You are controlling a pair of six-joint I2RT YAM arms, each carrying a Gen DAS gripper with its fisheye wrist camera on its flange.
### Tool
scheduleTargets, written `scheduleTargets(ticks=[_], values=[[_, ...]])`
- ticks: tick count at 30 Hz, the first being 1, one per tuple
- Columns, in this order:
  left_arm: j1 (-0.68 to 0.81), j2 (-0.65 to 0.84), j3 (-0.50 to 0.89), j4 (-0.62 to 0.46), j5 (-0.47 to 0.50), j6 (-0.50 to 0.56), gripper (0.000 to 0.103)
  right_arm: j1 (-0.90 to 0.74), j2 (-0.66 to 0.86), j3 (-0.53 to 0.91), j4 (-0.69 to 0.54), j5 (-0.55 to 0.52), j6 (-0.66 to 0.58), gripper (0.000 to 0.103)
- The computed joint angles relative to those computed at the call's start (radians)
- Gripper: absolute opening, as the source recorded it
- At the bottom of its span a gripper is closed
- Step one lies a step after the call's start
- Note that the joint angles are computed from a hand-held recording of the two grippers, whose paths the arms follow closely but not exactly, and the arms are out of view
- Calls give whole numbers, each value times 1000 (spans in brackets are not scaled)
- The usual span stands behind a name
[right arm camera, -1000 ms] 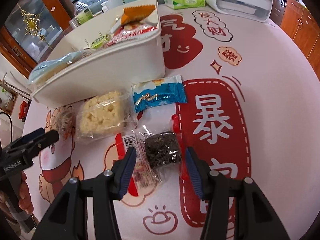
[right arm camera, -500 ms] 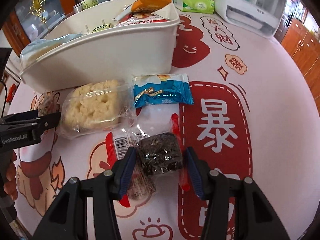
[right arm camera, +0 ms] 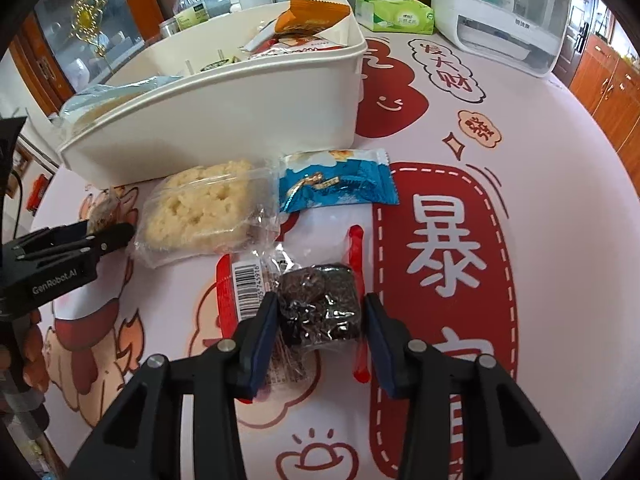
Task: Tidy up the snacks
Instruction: 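Grasp the nut-crisp bag with the left tool while the right grasps the dark barcode packet, then carry both held packets into the white tray and open both tools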
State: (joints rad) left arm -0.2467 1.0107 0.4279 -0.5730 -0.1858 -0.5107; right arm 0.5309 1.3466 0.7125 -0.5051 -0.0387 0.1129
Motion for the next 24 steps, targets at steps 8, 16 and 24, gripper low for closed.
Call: scheduleTargets(ticks=[8,16,24], values=[[-55,-217,-9,-176,0,-50,54,-5,-86,-45,-45,-58,23,43],[-379,-329,152,-447,-114,-329,54,18,-306,-59,-174,-107,63,43],[-275,-261,469,-567,-121,-139,54,48,-348,124,-236,-134,112,43]])
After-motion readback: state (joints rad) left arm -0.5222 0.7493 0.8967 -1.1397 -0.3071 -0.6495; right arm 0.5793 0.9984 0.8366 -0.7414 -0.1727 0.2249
